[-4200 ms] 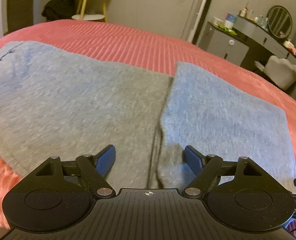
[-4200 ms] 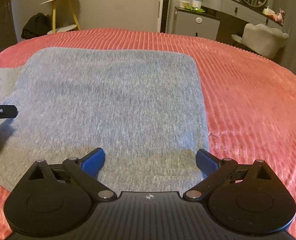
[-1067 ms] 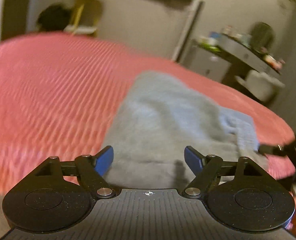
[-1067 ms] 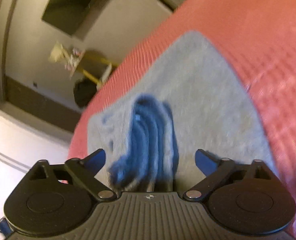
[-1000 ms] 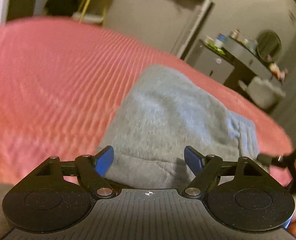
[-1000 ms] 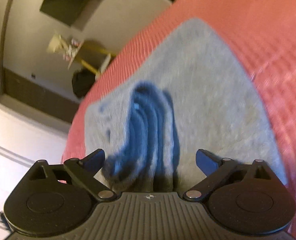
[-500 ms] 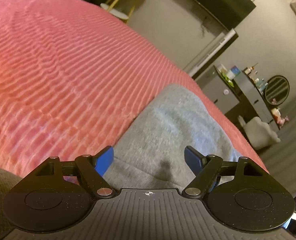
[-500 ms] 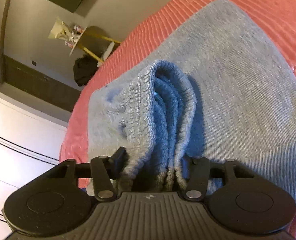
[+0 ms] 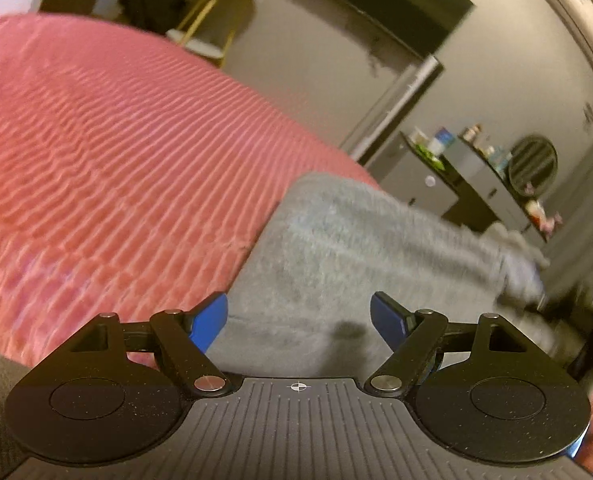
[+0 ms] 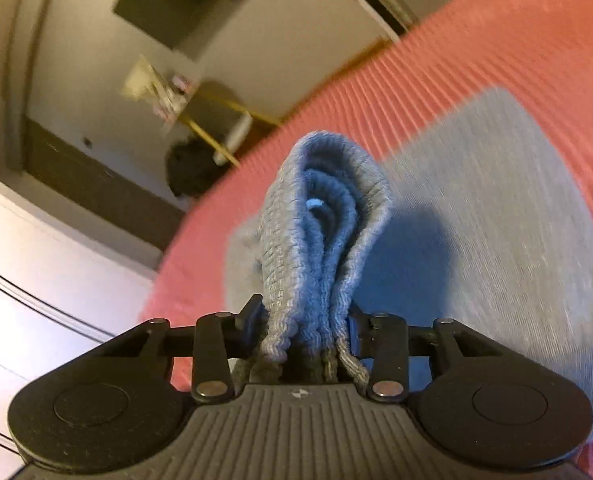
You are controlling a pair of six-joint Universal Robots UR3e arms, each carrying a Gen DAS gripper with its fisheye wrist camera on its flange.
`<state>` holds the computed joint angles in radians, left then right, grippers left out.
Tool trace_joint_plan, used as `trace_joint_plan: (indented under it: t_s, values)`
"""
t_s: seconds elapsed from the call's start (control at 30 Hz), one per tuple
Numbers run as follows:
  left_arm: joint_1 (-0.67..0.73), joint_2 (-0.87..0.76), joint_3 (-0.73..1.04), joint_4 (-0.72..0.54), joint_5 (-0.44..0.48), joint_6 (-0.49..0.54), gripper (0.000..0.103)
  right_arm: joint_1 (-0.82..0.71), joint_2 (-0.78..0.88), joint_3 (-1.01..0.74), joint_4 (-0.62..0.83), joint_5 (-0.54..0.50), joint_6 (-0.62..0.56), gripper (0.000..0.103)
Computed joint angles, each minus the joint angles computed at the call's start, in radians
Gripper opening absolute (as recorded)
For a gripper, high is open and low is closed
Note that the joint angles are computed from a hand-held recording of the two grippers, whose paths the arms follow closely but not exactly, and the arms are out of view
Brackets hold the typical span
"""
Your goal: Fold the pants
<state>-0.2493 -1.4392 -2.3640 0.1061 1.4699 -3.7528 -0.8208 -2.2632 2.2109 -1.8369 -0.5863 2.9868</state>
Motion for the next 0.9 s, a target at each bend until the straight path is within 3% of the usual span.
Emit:
trace_joint_plan:
  t_s: [0.1, 0.2, 0.33, 0.43, 0.57, 0.63, 0.7, 0.8, 0.9]
  values:
    - [-0.040, -0.019, 0.028, -0.018, 0.024, 0.051, 0.084, -0.030, -0.011, -0.059, 0.040, 0.031, -0.007, 0.039]
    - [-0.023, -0.006, 0.016, -0.013, -0.045, 0.101, 0.084, -0.080, -0.017, -0.120, 0.155, 0.058, -0.060, 0.039]
    - [-0.040, -0.008, 0.027, -0.027, -0.094, 0.198, 0.084, -0.100, -0.019, -0.157, 0.186, 0.065, -0.062, 0.039]
    - [-0.092, -0.033, 0.074, -0.081, -0.045, 0.256, 0.084, -0.068, -0.007, -0.169, 0.140, 0.046, -0.023, 0.039]
    - [-0.106, -0.023, 0.060, -0.067, -0.047, 0.286, 0.085, -0.046, 0.010, -0.165, 0.091, 0.042, 0.014, 0.039]
    - [-0.167, -0.050, 0.109, -0.129, 0.046, 0.285, 0.085, -0.046, 0.024, -0.175, 0.099, 0.046, 0.018, 0.039]
    - [-0.252, -0.103, 0.193, -0.228, 0.196, 0.279, 0.085, -0.050, 0.033, -0.166, 0.086, 0.059, 0.033, 0.039]
    - [-0.318, -0.199, 0.330, -0.393, 0.367, 0.208, 0.083, -0.071, 0.023, -0.165, 0.126, 0.081, 0.003, 0.039]
    - [-0.270, -0.195, 0.327, -0.424, 0.320, 0.141, 0.067, -0.091, 0.002, -0.175, 0.185, 0.091, -0.037, 0.039]
